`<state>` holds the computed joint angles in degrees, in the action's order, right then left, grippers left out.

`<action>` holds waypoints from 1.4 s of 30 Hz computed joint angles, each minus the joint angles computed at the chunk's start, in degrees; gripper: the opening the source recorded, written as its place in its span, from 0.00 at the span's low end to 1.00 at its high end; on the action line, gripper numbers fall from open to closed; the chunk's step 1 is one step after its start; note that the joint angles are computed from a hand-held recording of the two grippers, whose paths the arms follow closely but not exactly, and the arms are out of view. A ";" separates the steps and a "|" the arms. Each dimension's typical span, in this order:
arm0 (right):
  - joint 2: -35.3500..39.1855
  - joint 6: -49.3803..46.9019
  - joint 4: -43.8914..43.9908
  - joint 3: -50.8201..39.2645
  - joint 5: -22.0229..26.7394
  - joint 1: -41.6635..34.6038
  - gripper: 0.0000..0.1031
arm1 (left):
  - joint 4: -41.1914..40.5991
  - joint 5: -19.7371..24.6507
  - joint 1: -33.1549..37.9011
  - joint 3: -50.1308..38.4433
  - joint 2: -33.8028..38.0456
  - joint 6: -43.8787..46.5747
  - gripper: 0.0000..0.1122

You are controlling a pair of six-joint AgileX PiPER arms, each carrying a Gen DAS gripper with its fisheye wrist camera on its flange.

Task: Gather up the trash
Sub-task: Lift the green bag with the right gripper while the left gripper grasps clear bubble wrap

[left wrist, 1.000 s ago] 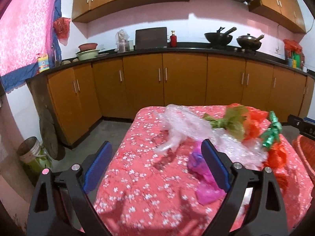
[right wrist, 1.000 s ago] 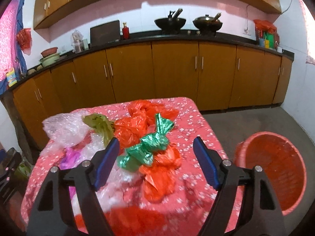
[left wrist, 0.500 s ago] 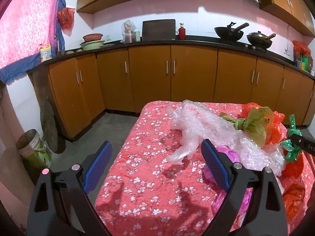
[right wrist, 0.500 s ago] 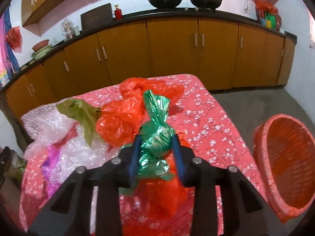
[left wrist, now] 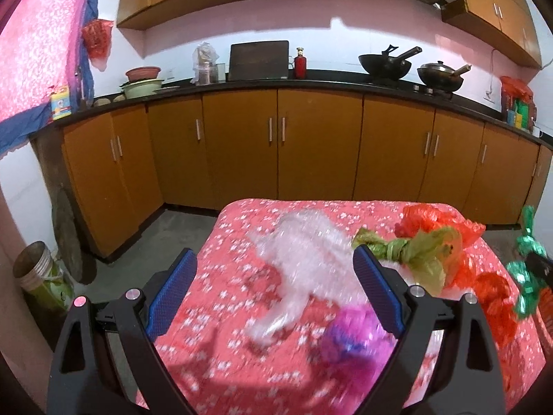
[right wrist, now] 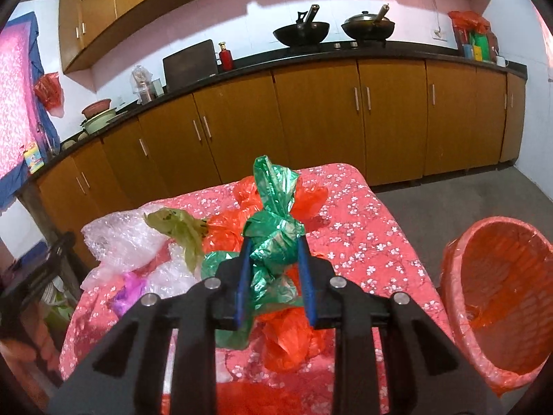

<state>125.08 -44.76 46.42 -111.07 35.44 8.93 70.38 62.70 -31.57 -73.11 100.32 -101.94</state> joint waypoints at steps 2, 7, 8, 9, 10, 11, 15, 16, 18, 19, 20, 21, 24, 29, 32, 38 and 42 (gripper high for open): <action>-0.40 -0.74 0.09 0.60 0.09 -0.20 0.25 | -0.57 -1.18 1.58 -1.75 1.20 2.02 0.81; -0.09 -1.03 -0.15 -0.14 0.88 -0.46 0.25 | -4.20 -6.62 6.10 -4.37 2.89 5.70 0.80; 0.21 -1.07 -0.33 -0.59 1.03 -0.50 0.25 | -4.85 -7.79 7.08 -4.98 3.22 6.69 0.80; 0.25 -1.10 -0.45 -0.65 1.06 -0.48 0.25 | -5.49 -8.28 7.53 -5.55 3.65 7.42 0.77; 0.30 -1.09 -0.54 -0.70 1.14 -0.48 0.25 | -6.69 -9.38 8.42 -6.23 4.15 8.87 0.71; 0.36 -1.10 -0.53 -0.74 1.34 -0.53 0.25 | -7.80 -9.98 8.95 -6.81 4.65 9.95 0.68; 0.46 -1.30 -0.44 -0.70 1.63 -0.73 0.25 | -13.76 -14.44 11.40 -6.54 5.26 13.02 0.41; 0.58 -1.29 -0.50 -0.81 1.68 -0.79 0.25 | -14.26 -15.15 11.53 -6.15 5.23 13.00 0.30; 0.63 -1.48 -0.45 -0.58 1.46 -0.86 0.25 | -14.98 -15.50 11.53 -5.89 5.32 13.62 0.11; 0.59 -1.48 -0.51 -0.48 1.32 -0.90 0.25 | -15.12 -15.76 11.52 -5.66 5.18 13.73 0.06; 0.68 -0.99 -0.97 -0.86 1.40 -0.84 0.25 | -14.59 -15.64 11.19 -5.09 4.80 13.10 0.05; 0.68 -1.00 -1.02 -0.88 1.35 -0.85 0.25 | -14.42 -15.17 11.14 -5.29 4.72 13.43 0.03; 0.04 -1.21 -0.94 0.11 0.77 -0.68 0.25 | -13.36 -13.21 10.22 -6.46 4.86 14.35 0.02; -1.11 -2.08 -0.20 1.87 -0.18 -0.63 0.25 | -12.34 -10.71 8.87 -8.38 4.69 15.77 0.02; -1.87 -3.19 0.76 3.00 -0.61 -0.88 0.25 | -11.92 -8.93 8.01 -9.89 4.74 16.77 0.01; -3.69 -5.55 2.88 5.20 -0.92 -1.95 0.25 | -10.73 -7.54 6.25 -11.27 3.38 17.65 0.01; -5.15 -7.15 4.35 6.81 -0.91 -2.90 0.25 | -9.45 -6.74 4.54 -11.69 2.07 17.95 0.01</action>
<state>119.92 -51.91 50.77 -104.27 34.53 6.04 60.93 55.96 -27.03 -84.80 102.39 -83.99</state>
